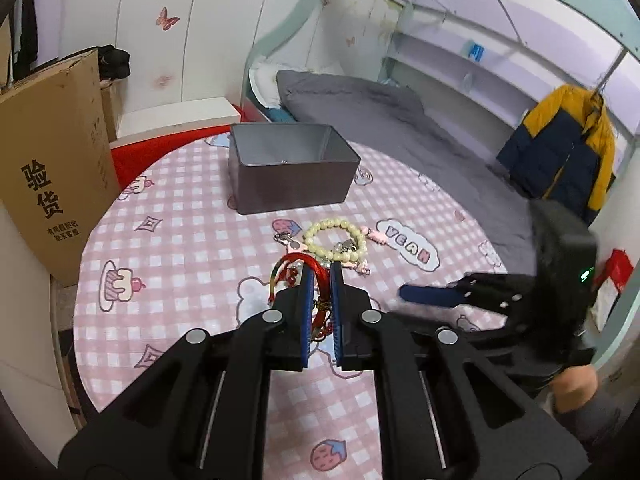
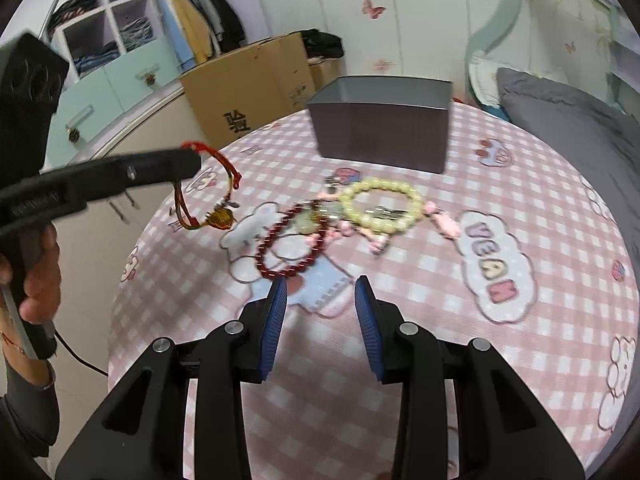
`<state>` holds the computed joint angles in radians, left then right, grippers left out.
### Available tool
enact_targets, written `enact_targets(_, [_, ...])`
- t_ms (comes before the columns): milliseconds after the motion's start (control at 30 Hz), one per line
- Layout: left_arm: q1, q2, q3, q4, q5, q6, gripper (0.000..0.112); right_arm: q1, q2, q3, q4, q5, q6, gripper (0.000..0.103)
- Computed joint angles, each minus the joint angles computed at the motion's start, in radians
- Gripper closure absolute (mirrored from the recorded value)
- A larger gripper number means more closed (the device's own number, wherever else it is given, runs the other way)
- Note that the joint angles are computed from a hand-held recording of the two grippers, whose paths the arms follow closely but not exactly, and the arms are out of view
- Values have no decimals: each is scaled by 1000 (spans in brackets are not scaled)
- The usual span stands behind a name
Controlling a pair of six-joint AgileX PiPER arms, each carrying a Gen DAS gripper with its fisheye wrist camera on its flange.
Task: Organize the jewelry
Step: 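Grasp the red string charm bracelet with the left tool, then carry the red bracelet with the left tool into the grey box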
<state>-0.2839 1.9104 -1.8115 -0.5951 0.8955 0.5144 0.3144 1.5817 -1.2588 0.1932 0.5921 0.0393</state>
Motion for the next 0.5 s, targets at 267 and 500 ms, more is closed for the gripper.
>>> enact_targets(267, [30, 1, 17, 2, -13, -3, 104, 48, 124, -128, -180, 44, 194, 70])
enact_targets(500, [37, 26, 11, -6, -4, 9, 104, 82, 227, -240, -323, 115, 276, 84])
